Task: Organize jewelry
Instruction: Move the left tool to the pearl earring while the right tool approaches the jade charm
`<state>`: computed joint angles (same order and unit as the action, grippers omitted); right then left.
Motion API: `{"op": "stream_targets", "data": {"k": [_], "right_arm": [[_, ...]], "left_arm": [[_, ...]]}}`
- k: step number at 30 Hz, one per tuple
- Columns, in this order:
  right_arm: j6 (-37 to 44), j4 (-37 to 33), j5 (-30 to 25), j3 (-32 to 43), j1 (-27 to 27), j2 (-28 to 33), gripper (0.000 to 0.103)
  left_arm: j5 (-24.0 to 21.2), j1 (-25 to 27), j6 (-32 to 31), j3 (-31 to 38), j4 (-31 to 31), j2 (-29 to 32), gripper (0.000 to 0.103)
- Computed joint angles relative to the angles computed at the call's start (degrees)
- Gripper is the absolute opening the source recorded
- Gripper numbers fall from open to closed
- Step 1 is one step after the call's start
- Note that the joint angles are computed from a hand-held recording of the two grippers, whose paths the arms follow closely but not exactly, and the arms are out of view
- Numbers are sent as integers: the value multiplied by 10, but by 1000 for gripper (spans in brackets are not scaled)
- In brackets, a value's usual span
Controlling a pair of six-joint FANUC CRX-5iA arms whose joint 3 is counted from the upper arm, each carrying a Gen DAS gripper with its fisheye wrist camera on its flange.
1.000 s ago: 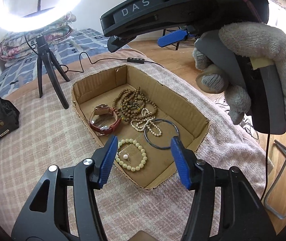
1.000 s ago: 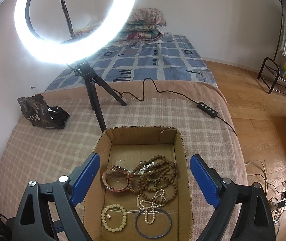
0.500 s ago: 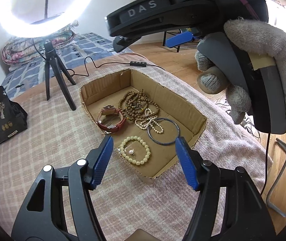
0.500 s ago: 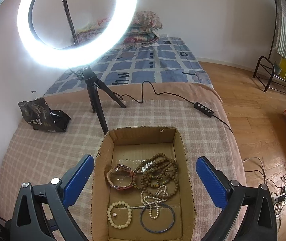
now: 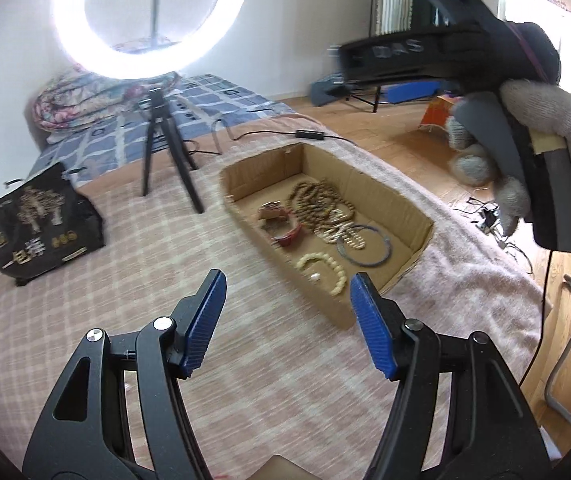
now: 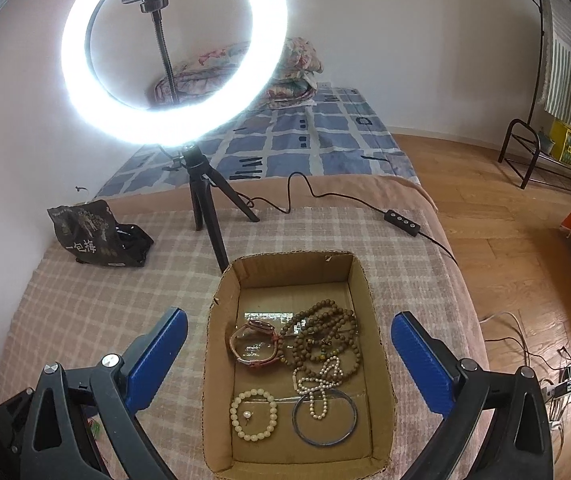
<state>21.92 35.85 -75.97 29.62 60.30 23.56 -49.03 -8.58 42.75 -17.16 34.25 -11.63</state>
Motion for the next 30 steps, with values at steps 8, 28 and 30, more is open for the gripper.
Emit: {"op": "stream_targets", "data": {"k": [8, 28, 30], "right_arm": [[-13, 26, 15, -19, 32, -7, 103], [58, -66, 167, -41, 98, 21, 84], [80, -86, 172, -33, 102, 33, 79]], "left_arm": [[-7, 83, -58, -38, 29, -38, 66], [-56, 236, -105, -72, 45, -6, 45], [-58, 238, -114, -78, 45, -3, 43]]}}
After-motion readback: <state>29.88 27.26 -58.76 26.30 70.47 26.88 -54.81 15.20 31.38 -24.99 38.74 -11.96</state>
